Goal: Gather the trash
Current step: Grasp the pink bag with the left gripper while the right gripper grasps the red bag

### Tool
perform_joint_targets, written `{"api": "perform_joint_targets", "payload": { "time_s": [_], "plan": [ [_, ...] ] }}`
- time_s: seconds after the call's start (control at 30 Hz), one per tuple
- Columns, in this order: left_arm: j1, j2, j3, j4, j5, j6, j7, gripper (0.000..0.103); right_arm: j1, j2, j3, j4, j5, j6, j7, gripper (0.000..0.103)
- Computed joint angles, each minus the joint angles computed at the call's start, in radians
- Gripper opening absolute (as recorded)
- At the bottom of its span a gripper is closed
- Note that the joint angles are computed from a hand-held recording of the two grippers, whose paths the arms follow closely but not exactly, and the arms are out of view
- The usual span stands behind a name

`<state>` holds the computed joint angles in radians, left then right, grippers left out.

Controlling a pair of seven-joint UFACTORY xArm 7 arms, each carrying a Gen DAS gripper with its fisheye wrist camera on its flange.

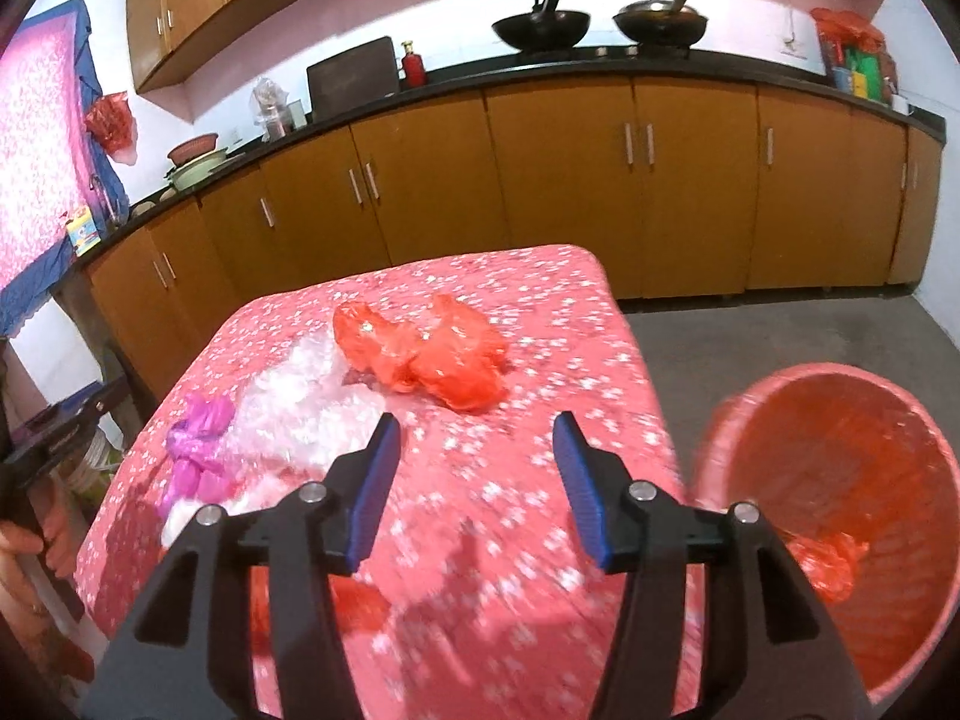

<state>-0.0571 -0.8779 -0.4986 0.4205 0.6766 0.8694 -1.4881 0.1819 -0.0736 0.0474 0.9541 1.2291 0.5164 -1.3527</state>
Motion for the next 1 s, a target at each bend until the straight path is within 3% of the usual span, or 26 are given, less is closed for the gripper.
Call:
{"api": "perform_joint_targets", "payload": {
  "time_s": [0.2,0.33,0.57,0.6,0.7,0.73,0.8,1.0],
  "plan": [
    [-0.015,-0.059,0.029,-0.062,-0.012,-0.007,0.005,0.065,0.036,0.13,0.064,0.101,-0.057,-0.101,0.086,0.054],
    [-0.009,-0.075,0.037,-0.081,-0.018,-0.029,0.018,0.068,0.029,0.216,0.094,0.177,-0.129,-0.119,0.194,0.056],
    [0.008,-0.082,0.038,-0.098,-0.032,-0.067,0.041,0.069,0.003,0.296,0.154,0.241,-0.244,-0.163,0.275,0.056],
    [0.01,-0.08,0.038,-0.099,-0.034,-0.073,0.043,0.069,-0.002,0.303,0.162,0.244,-0.255,-0.166,0.276,0.054],
    [0.019,-0.071,0.037,-0.098,-0.038,-0.092,0.051,0.069,-0.009,0.32,0.179,0.252,-0.301,-0.172,0.287,0.025],
    [0.022,-0.068,0.036,-0.096,-0.039,-0.098,0.052,0.069,-0.016,0.323,0.188,0.254,-0.3,-0.176,0.279,0.02],
    [0.029,-0.062,0.035,-0.094,-0.039,-0.114,0.055,0.069,-0.031,0.316,0.21,0.24,-0.272,-0.204,0.235,0.014],
    [0.044,-0.024,0.021,-0.075,-0.039,-0.16,0.055,0.069,-0.057,0.267,0.239,0.185,-0.086,-0.302,0.065,0.009]
  ]
}}
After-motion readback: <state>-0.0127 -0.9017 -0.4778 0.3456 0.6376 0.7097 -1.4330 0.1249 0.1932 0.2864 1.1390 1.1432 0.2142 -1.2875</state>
